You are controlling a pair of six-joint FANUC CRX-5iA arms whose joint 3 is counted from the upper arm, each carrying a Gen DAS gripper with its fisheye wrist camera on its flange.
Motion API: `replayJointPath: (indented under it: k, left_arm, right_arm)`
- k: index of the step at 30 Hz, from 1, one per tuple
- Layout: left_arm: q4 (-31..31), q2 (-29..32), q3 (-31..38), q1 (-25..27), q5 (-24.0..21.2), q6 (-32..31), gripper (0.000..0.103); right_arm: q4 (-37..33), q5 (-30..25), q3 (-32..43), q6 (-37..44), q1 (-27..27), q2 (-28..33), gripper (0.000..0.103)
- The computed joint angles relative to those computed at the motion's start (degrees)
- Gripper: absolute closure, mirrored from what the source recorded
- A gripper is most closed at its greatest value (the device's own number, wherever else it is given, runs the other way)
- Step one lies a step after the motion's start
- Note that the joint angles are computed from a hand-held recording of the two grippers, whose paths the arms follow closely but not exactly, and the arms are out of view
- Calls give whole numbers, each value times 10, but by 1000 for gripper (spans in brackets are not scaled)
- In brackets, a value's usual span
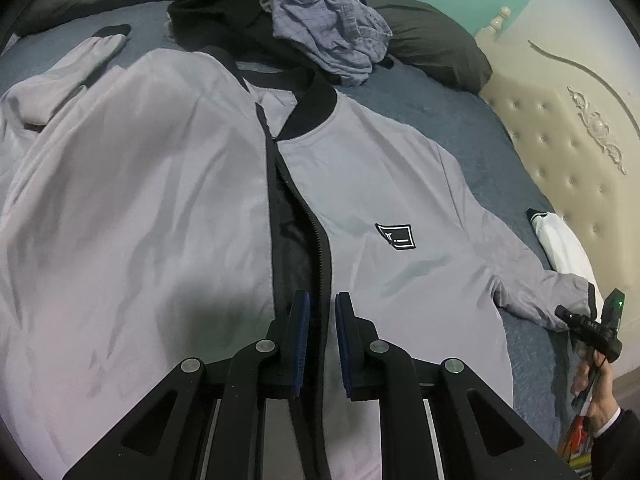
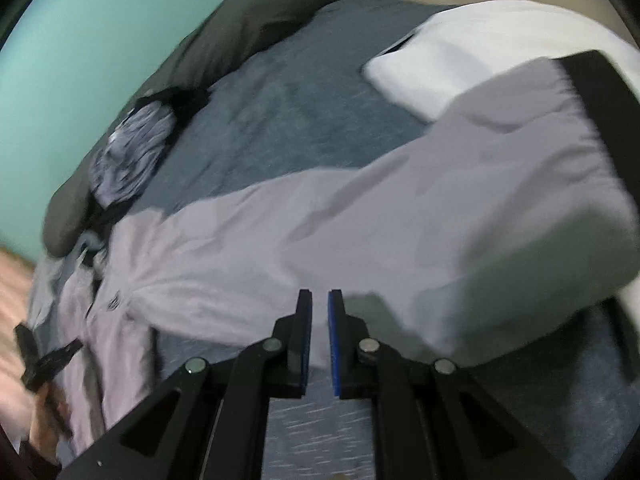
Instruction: Fold clothes
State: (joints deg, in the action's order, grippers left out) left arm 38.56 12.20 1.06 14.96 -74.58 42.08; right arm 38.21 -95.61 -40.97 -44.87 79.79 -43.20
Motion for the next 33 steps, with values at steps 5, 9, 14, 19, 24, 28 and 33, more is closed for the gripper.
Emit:
replayJointPath:
  k: [5, 9, 14, 19, 24, 28, 33]
  left_arm:
    - [-19, 12, 4, -8, 9, 23, 88]
    - [-14, 16, 6, -2, 5, 29, 87]
    - [-17, 13, 18, 2, 9, 37, 81]
    - [-8, 20, 34, 2, -1, 50, 77]
    - [-1, 43, 57, -7, -12, 71, 74]
    - [-2, 62, 77, -17, -16, 87, 74]
    - [2, 84, 96, -25, -9, 97, 74]
  right_arm:
    - [-80, 24, 37, 90, -81, 47, 95]
    - [-62, -34, 31, 19, -30, 33, 95]
    - [6, 1, 29, -11, -23, 44, 95]
    - [82, 175, 26, -8, -108, 89, 95]
    - [122, 337, 41, -5, -196, 164, 95]
    - [133, 389, 56, -15, -210, 216, 95]
    - [146, 425, 64, -22, -216, 256, 95]
